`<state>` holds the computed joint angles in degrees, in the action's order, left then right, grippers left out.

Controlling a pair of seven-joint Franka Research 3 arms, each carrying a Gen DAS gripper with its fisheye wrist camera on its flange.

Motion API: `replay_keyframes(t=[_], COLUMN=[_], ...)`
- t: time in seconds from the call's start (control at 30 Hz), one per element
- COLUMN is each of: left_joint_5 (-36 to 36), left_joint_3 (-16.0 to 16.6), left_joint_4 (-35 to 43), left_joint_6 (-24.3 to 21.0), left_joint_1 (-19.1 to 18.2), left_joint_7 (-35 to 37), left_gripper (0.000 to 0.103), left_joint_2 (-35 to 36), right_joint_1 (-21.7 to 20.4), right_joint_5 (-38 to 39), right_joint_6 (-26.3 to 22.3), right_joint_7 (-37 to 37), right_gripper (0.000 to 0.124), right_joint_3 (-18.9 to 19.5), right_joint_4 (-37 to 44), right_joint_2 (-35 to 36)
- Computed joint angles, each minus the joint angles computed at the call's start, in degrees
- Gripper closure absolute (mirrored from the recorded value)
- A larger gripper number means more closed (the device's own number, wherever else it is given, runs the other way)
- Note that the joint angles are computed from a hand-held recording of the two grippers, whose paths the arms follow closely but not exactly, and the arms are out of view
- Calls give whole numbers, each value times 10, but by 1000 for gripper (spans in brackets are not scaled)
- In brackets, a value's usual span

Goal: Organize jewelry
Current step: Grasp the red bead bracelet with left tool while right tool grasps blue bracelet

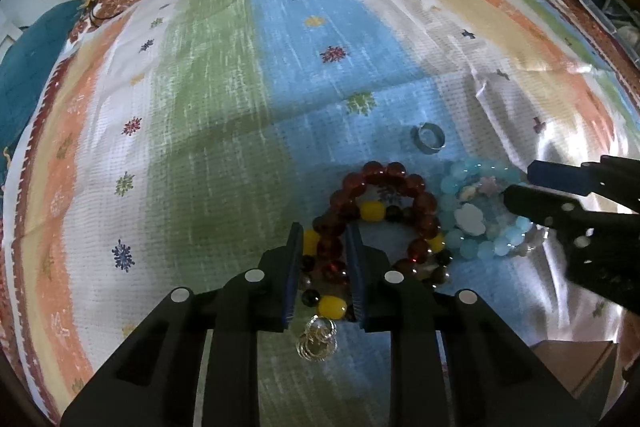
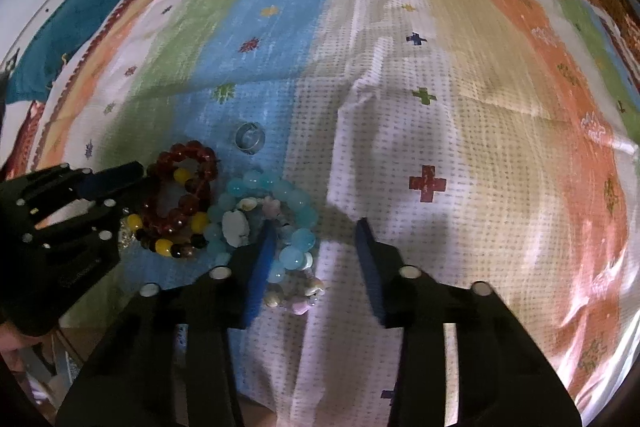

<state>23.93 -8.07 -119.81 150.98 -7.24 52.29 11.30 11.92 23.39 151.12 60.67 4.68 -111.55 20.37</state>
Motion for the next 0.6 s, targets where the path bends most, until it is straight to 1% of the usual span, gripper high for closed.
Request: replay_keyframes(t=[0.1,0.23,0.37,0.4,0.5,0.53,0.6], left_joint_5=[0,5,9,8,15,14,6], left_joint_3=[0,2,3,3,5,5,3], left_joint_4=[0,6,2,1,-2,-3,-7], left_joint_6=[2,-5,3,4,5,7,12], left_joint_1=[0,-1,-1,0,-2,-1,2], left_joint_7=[0,0,-2,-1,-9,-10,-7], left_gripper=[81,79,81,81,86,89,89], left_joint_2=[1,10,9,9,7,6,2], right_joint_1=[-6,1,-1,-4,-5,-5,-3], right_joint_5=[13,0,1,6,12,13,11], right_joint_6=[-8,3,4,1,-5,-5,0], right_joint_7=[-5,-6,-10,-17,-25,-27,-33], right_gripper=[90,90,90,96,104,106,107], right_joint_3=[3,0,1,4,7,7,6], right_joint_4=[5,1,1,2,4,3,-3], right_joint_2=[3,4,4,5,5,4,-1])
